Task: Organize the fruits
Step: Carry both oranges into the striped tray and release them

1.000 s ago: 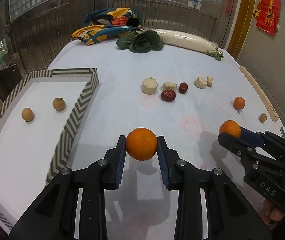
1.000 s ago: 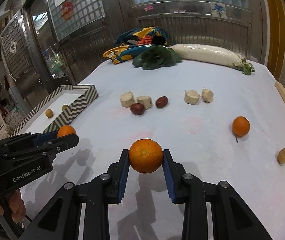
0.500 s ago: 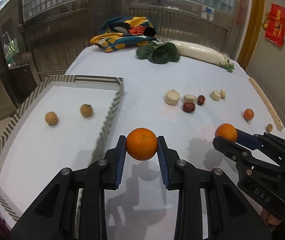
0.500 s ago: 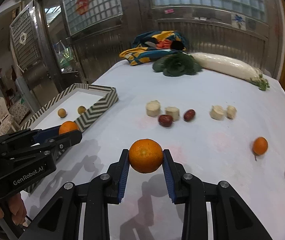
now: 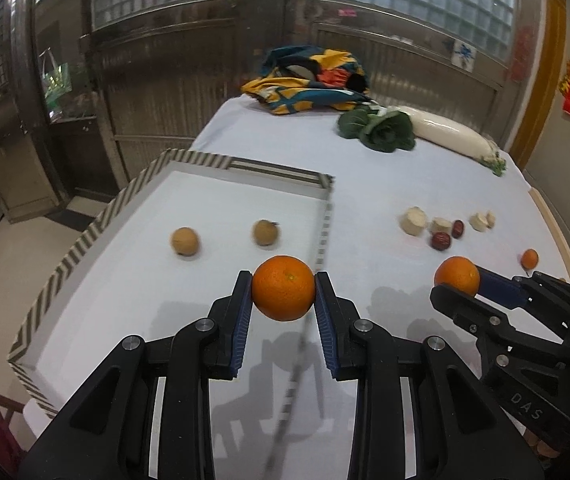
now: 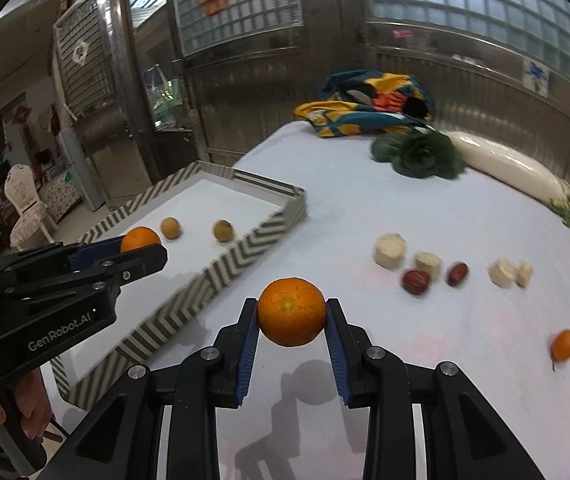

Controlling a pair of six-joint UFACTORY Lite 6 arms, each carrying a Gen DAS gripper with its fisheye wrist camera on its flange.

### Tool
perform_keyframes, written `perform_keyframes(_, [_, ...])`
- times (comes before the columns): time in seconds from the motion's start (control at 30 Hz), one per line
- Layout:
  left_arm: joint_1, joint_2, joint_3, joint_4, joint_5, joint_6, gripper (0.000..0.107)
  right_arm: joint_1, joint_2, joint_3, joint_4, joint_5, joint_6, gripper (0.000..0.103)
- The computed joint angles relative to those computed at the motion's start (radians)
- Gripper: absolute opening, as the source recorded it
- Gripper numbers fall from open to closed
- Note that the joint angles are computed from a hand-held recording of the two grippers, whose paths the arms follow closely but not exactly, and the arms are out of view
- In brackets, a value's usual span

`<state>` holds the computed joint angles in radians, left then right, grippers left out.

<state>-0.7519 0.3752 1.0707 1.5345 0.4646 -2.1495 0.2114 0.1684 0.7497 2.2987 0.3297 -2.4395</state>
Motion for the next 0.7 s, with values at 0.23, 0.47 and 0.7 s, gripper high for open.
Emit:
perform_keyframes(0.23, [0.1, -0.079, -0.1, 0.033, -0.013, -0.012, 0.03, 0.12, 0.075, 0.119, 0.013, -0.047, 0.024, 0.032])
perform_keyframes(0.47, [0.228, -0.085, -0.126, 0.054, -0.125, 0.019, 0.03, 0.215, 0.202, 0.281, -0.093, -0.108, 0.148, 0.032])
perform_keyframes(0.7, [0.284, -0.03, -0.091, 0.042, -0.159, 0.064, 0.03, 0.278, 0.336, 0.45, -0.334, -0.16, 0.389, 0.032])
